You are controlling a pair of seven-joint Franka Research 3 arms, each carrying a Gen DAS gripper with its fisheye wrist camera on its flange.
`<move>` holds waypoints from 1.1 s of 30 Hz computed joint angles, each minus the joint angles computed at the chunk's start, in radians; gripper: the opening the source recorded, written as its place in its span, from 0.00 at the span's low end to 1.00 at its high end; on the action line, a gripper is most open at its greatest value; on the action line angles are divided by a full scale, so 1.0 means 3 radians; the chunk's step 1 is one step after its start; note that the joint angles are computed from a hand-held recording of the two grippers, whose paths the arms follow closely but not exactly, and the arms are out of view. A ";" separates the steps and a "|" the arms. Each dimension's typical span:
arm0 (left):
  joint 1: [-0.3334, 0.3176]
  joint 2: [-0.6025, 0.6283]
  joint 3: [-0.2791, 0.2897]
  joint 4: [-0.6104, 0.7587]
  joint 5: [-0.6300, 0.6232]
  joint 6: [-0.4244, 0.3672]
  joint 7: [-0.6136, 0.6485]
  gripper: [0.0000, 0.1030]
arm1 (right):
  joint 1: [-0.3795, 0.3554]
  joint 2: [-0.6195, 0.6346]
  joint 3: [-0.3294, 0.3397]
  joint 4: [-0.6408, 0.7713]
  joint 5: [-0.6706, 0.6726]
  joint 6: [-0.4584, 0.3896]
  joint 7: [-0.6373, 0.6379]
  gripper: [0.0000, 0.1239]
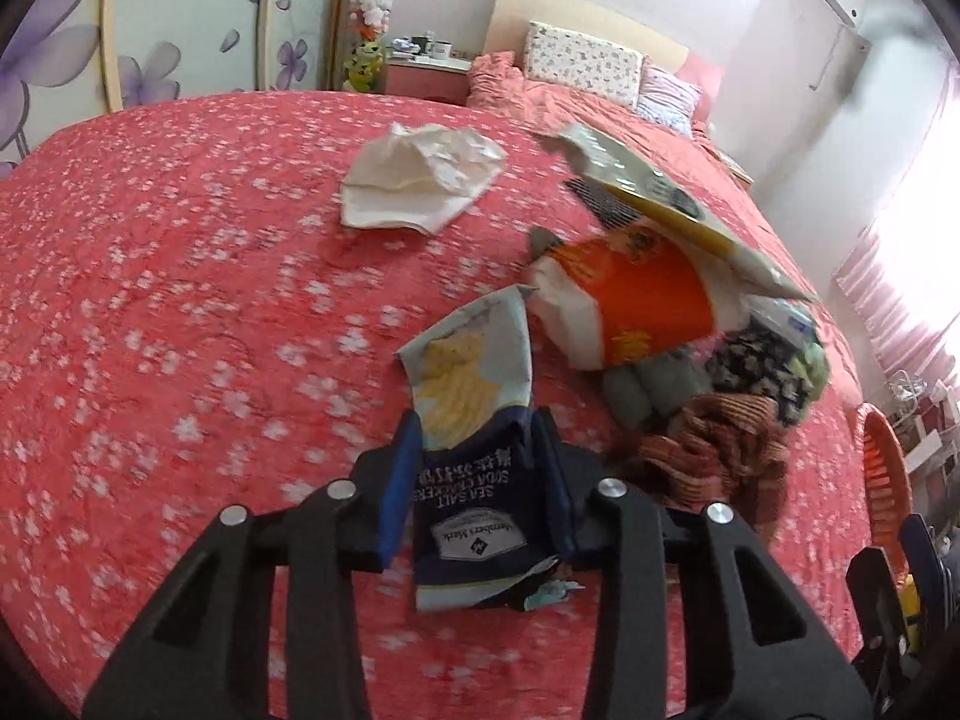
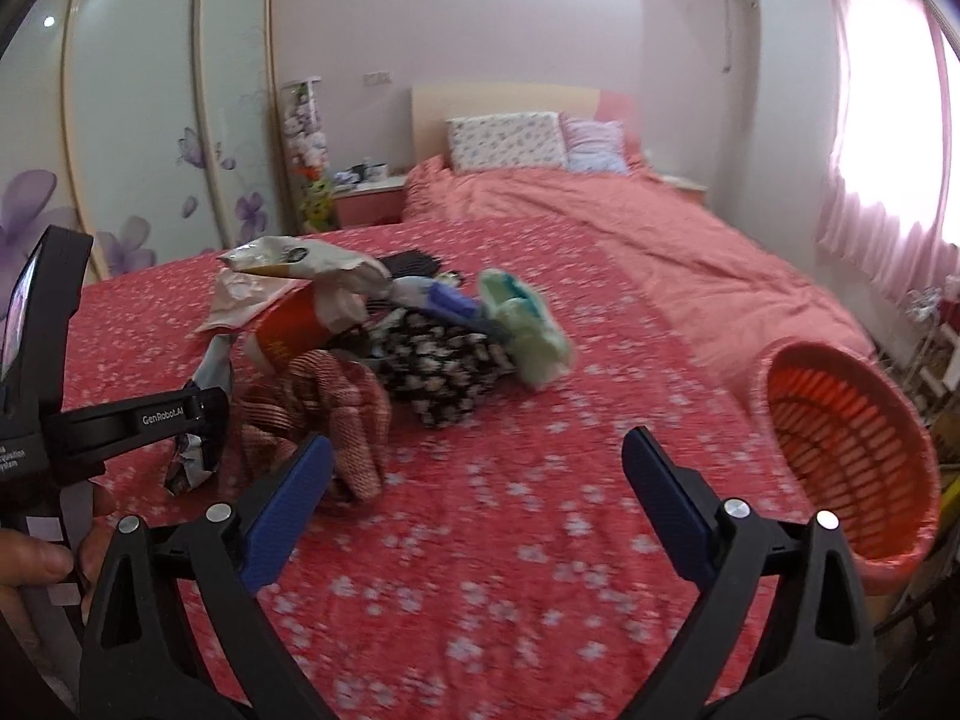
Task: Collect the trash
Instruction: 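Grasp the blue chip bag with the left tool while the right tool grasps the plaid cloth, then carry both items to the orange basket and release them inside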
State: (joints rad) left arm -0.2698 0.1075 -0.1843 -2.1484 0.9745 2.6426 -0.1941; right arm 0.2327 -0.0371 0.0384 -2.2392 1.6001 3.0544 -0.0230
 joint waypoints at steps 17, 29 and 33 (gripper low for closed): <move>0.0171 -0.0326 0.0047 -0.0392 0.0144 0.0016 0.0018 0.36 | -0.0001 0.0100 0.0026 0.0017 -0.0768 -0.0448 0.0855 0.53; 0.0374 -0.0552 -0.0076 -0.0681 0.0119 0.0122 -0.0098 0.37 | -0.0014 0.0272 0.0085 0.0018 -0.1811 -0.0435 0.1893 0.12; 0.0377 -0.0569 -0.0104 -0.0673 0.0182 0.0145 -0.0142 0.37 | -0.0044 0.0070 0.0054 -0.0070 -0.1348 -0.0496 0.1482 0.08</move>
